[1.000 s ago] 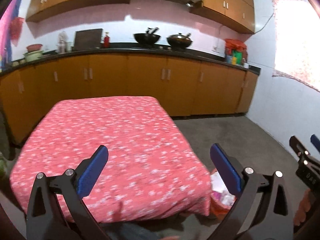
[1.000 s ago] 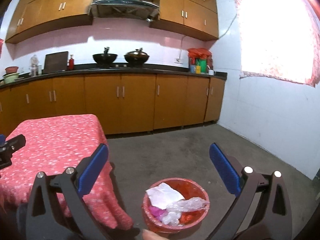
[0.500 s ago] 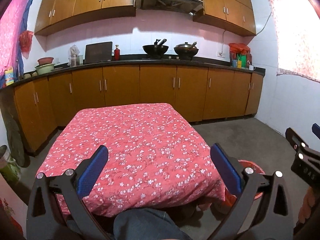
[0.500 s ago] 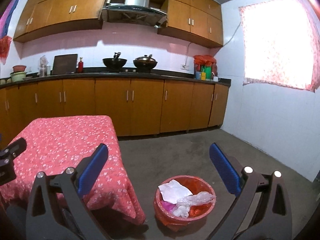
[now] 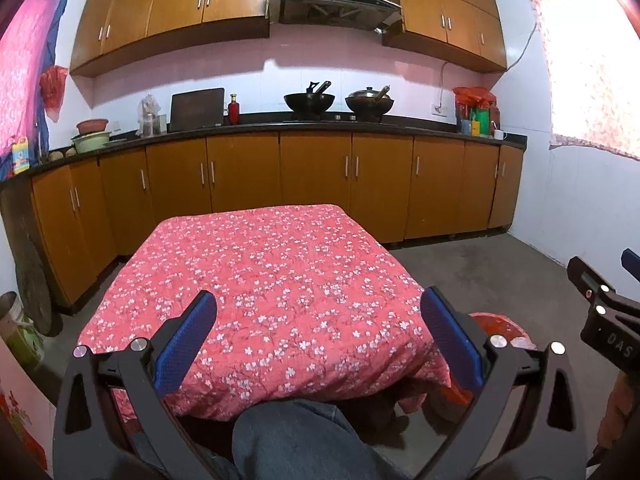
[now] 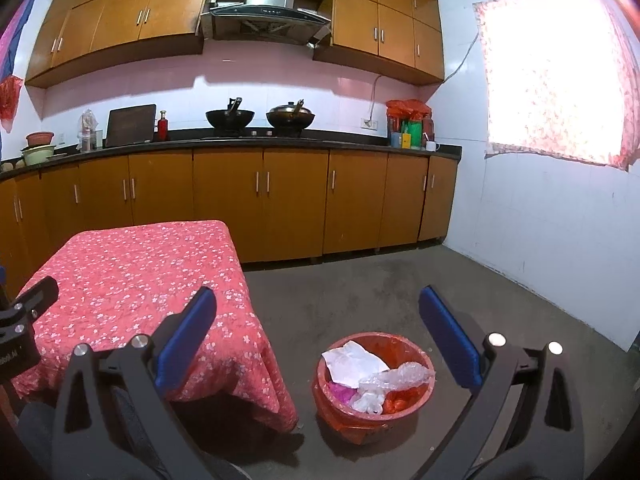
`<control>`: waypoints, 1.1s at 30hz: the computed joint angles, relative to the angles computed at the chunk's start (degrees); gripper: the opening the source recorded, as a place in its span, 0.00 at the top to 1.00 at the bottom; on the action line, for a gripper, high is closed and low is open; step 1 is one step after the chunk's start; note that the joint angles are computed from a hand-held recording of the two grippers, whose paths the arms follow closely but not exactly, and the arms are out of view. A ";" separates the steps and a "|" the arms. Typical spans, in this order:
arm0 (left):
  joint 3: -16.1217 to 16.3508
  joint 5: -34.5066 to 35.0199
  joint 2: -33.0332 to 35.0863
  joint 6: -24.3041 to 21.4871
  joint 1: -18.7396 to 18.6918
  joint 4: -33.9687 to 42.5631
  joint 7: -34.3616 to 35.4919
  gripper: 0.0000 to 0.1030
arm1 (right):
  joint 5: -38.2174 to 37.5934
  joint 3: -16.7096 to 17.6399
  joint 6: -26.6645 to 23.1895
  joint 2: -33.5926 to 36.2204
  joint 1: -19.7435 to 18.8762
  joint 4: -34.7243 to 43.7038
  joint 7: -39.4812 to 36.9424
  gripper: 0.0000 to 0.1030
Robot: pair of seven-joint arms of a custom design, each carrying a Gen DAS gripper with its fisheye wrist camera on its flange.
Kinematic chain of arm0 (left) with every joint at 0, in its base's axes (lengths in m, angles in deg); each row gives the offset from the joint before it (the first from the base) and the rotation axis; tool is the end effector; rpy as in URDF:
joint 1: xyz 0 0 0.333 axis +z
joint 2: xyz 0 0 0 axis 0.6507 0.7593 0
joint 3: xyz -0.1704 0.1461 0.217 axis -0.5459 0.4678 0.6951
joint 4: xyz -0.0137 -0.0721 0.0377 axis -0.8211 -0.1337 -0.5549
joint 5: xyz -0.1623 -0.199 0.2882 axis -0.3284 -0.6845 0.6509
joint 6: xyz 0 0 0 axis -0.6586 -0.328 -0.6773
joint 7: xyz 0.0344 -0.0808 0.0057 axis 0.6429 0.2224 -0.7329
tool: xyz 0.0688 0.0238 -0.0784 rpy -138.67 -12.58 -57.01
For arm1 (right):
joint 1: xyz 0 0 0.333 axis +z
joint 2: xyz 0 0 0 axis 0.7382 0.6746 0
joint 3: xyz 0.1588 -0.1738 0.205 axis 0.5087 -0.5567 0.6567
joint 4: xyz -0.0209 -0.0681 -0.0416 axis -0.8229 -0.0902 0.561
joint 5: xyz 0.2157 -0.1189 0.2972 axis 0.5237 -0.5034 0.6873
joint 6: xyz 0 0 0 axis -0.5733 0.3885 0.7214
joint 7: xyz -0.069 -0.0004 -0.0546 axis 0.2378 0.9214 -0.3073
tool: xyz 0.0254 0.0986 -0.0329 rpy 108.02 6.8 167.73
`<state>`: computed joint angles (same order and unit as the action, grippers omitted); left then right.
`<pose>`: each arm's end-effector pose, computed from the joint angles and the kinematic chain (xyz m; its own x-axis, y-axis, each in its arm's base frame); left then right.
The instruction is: Collect trash
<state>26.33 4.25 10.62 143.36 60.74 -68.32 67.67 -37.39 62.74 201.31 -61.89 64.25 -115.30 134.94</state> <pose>0.4143 -0.1011 0.6299 0.1146 -0.9934 0.0014 -0.3378 -0.0403 -0.9403 0.4444 0.2994 0.6575 -0.0693 -0.9962 0.0527 -0.2959 -0.0299 -0.9548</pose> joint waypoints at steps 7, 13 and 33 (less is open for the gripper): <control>0.56 -0.65 -1.54 0.50 -0.02 -1.17 -0.64 0.02 | -2.84 0.62 0.11 -0.66 0.08 -0.57 1.60 0.04; 1.04 -1.40 -2.58 0.23 -0.38 -2.06 -0.45 0.02 | -2.98 0.54 0.61 -0.92 0.19 -0.97 1.79 0.04; 1.84 -2.28 -3.19 -0.93 -1.58 -2.53 0.39 0.02 | -2.56 0.75 1.13 -1.30 -0.11 -1.31 2.35 0.04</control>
